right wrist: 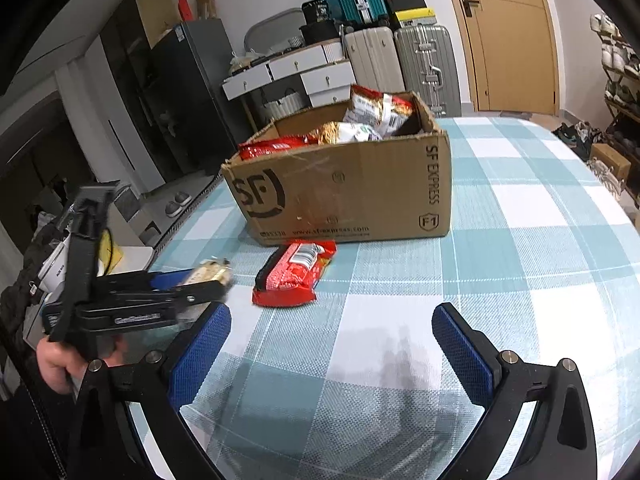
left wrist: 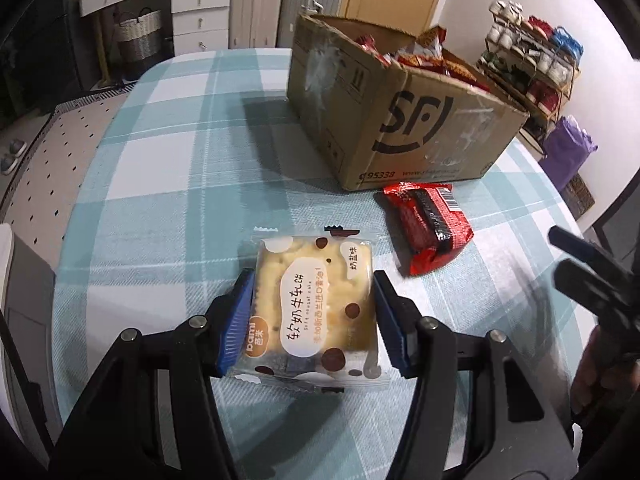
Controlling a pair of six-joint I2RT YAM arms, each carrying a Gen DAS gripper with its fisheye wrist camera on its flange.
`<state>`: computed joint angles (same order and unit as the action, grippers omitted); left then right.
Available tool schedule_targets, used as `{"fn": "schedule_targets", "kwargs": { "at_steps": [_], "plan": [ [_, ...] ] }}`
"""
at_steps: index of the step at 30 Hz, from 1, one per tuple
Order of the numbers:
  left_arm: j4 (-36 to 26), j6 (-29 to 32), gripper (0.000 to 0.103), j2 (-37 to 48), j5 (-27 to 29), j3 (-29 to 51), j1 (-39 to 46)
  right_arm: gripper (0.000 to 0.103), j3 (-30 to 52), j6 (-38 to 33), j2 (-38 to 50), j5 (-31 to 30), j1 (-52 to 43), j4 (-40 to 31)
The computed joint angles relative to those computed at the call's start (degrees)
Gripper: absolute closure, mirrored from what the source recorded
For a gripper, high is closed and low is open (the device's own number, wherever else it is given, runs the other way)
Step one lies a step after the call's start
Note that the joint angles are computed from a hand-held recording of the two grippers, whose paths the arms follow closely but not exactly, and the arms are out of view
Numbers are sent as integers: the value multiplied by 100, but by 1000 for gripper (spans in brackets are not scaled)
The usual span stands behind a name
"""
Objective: Organize snacks
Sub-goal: 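Grasp the red chocolate bar with the right gripper while the left holds the cake packet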
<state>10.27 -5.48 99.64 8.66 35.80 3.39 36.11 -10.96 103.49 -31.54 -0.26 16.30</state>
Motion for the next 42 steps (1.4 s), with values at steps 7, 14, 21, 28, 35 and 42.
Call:
{"fn": "schedule_targets", "kwargs": {
  "at_steps": [7,14,21,28,35,42],
  "plan": [
    [-11,-133,48,-738,197,-545,186,1,668,-70,649,272,303,-515],
    [-170,-116,48,-1242,374,-824,386,1,1331,17,1123,450,562,-959],
    [-308,-95,48,-1553,512,-1021,570,1,2193,47,1596,750,914,-1496],
    [-345,-47,48,-1705,657,-1205,936,1,2816,156,1930,1104,1397,-1801],
    [-532,-12,48,-2144,725,-1435,1330,18,2648,126,1917,1986,1976,-1354],
    [-832,-39,48,-2598,672,-1510,1279,58,2079,-150,1608,2099,2135,-850]
  ]
}}
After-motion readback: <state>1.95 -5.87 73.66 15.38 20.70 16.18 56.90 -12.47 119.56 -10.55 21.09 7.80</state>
